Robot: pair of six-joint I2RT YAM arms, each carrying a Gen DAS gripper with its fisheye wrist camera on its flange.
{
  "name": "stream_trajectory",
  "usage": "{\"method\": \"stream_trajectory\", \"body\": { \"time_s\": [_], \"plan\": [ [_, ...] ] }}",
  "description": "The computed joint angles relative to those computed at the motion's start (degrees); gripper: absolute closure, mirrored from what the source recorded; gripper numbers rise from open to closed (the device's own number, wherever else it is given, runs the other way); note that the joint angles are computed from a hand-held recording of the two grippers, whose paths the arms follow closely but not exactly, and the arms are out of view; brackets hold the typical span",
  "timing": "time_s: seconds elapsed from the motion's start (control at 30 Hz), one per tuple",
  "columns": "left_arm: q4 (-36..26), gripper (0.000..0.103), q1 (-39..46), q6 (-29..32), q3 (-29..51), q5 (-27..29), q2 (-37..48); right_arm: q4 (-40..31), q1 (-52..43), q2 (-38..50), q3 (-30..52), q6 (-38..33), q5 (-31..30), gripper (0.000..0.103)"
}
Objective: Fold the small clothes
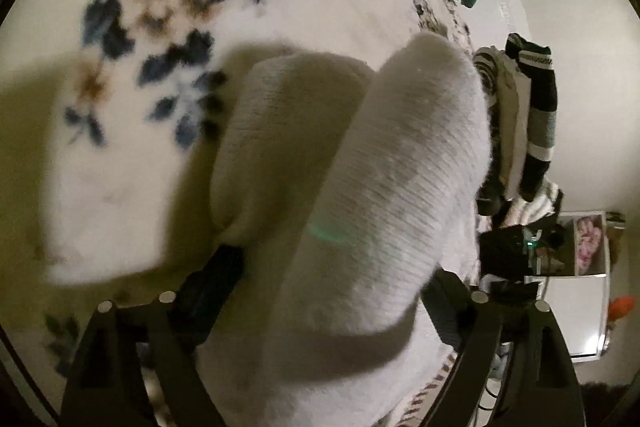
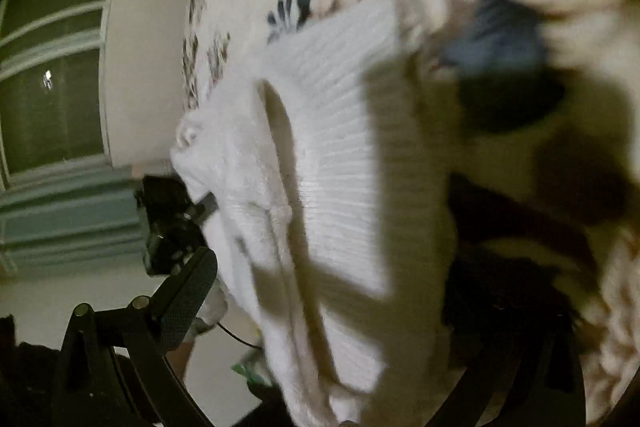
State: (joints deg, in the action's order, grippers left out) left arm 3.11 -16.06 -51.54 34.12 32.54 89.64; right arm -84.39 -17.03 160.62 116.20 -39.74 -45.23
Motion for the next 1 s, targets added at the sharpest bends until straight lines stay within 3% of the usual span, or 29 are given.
{"method": "stream_trajectory", "body": {
  "time_s": [0.17,0.27,0.3,0.37,0.4,0.43,0.6,0.77,0.9,1.0],
  "plan": [
    [-0.13,0.014,0.03,0.32,0.48,0.59,-0.03,2.04,3.27,-1.52,-2.45,0.22,0.62,0.0],
    [1.81,0.015,-1.52,0.34,-0.6,-1.92,-1.59,8.02,5.45,-5.45,-8.12,2.8,0.44,0.0],
    [3.06,0.02,-2.35,0.11,-1.16,-3.09,-2.36,10.42,5.91,-6.78,-10.39,3.42,0.16,0.0],
    [3.0,0.051,-3.87,0.76,-0.63,-5.43,-2.95,15.3,7.09,-9.68,-14.73,6.28,0.01,0.015],
    [2.75,0.054,-4.33,1.39,-0.52,-6.41,-3.55,18.49,7.6,-11.25,-17.1,8.48,0.96,0.046],
    [2.14,0.058,-4.78,1.82,-0.43,-7.42,-4.42,20.36,7.92,-12.21,-18.4,9.66,1.76,0.067],
    [-2.75,0.064,-6.26,2.71,1.41,-9.72,-7.89,26.56,7.68,-19.56,-26.68,12.31,0.9,0.074],
    [-10.66,0.066,-7.6,4.23,5.76,-10.98,-13.26,26.52,5.57,-27.4,-31.72,11.52,-0.64,0.075],
    [-19.03,0.066,-8.78,7.06,15.25,-11.91,-14.27,23.38,2.13,-34.29,-33.04,10.97,-3.17,0.075],
    [-26.45,0.066,-9.89,9.05,28.7,-11.84,-9.54,17.88,-1.07,-37.8,-28.89,11.16,-5.59,0.075]
  ]
}}
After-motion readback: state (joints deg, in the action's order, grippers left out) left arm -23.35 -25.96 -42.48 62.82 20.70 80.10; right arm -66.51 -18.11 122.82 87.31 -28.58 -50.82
